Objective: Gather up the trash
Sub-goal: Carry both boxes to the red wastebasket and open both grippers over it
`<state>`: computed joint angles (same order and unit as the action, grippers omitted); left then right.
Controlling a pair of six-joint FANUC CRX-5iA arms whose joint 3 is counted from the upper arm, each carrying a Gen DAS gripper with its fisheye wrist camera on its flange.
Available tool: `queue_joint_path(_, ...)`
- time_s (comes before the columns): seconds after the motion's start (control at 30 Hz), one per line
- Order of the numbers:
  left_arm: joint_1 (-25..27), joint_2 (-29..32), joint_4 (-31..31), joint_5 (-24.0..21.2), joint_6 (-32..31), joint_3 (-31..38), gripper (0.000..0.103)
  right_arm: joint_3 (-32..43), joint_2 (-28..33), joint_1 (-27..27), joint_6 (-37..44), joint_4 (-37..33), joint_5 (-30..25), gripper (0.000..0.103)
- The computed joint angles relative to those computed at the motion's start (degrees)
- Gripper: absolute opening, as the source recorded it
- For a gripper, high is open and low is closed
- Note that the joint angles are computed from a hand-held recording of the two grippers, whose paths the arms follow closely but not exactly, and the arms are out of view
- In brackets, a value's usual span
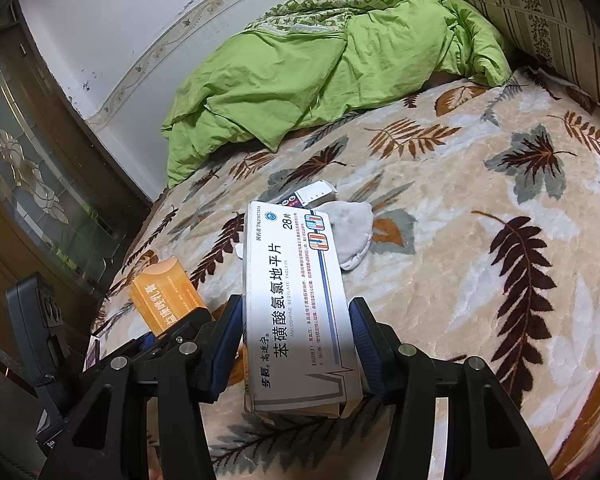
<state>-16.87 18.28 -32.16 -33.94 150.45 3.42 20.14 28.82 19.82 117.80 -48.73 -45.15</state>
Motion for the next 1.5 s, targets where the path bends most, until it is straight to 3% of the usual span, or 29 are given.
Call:
queue_joint_path(0.47,-0.41,-0.31,1.33,1.84,-1.84,-0.63,0.025,-0.47,-0.71,-0.51,0.69,-1.04,-0.38,0.057)
queue_joint_path(1.0,-5.13,0.04,5.91,4.52,-11.01,1.8,0.025,-6.43,-7.34,-8.43,2.2,-7.33,-5.46,0.057)
queue_joint_path(1.27,-7.75,1.6,13.78,7.48,-21.81,4.11,0.025,-11.83,-12.85,-14.78,4.08,-9.05,-6.02,0.057)
queue_joint_path(1.5,-10.66,5.9,27.44,9.32,-38.96,7.86,0.026,-16.73,-17.58,-21.61,2.14,-6.94,-4.2,0.057)
